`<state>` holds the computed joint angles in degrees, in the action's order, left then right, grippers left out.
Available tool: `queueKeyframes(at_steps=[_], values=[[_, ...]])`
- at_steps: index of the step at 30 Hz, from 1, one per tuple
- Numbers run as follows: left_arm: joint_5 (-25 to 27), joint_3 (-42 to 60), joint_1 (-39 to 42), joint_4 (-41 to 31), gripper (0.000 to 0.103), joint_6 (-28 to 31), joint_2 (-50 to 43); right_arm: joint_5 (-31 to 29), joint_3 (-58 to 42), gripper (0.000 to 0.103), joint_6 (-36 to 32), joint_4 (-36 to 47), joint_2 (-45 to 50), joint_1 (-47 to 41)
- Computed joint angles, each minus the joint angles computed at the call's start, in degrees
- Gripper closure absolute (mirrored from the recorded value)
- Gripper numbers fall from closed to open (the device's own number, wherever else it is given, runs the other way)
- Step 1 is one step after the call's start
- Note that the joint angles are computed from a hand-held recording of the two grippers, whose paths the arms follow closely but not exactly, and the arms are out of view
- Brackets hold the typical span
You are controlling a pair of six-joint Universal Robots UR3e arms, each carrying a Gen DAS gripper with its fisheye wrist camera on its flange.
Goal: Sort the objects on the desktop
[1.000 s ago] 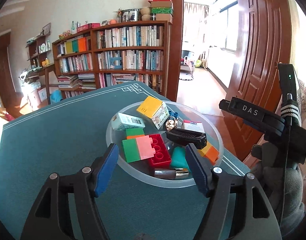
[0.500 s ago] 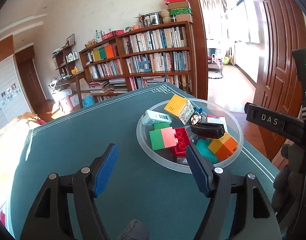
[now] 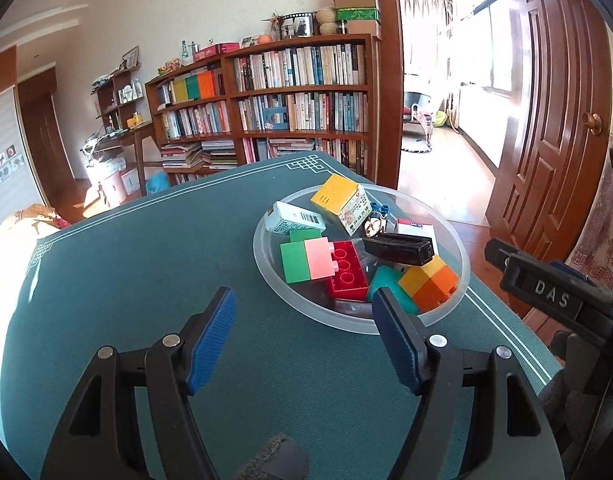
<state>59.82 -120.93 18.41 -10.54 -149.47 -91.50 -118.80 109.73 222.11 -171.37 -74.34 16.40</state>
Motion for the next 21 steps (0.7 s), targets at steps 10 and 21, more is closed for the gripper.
queueKeyframes(at_steps=[10, 21], values=[[1.73, 0.76, -0.63, 0.0, 0.029, -0.74, -1.42, -6.68, -2.37, 0.002, -4.6, 0.5, 4.15, 9.02], [0.68, 1.59, 0.08, -1.81, 0.029, -0.31, -1.4, -8.43, -4.52, 0.002, -4.55, 4.78, 5.11, 9.79]])
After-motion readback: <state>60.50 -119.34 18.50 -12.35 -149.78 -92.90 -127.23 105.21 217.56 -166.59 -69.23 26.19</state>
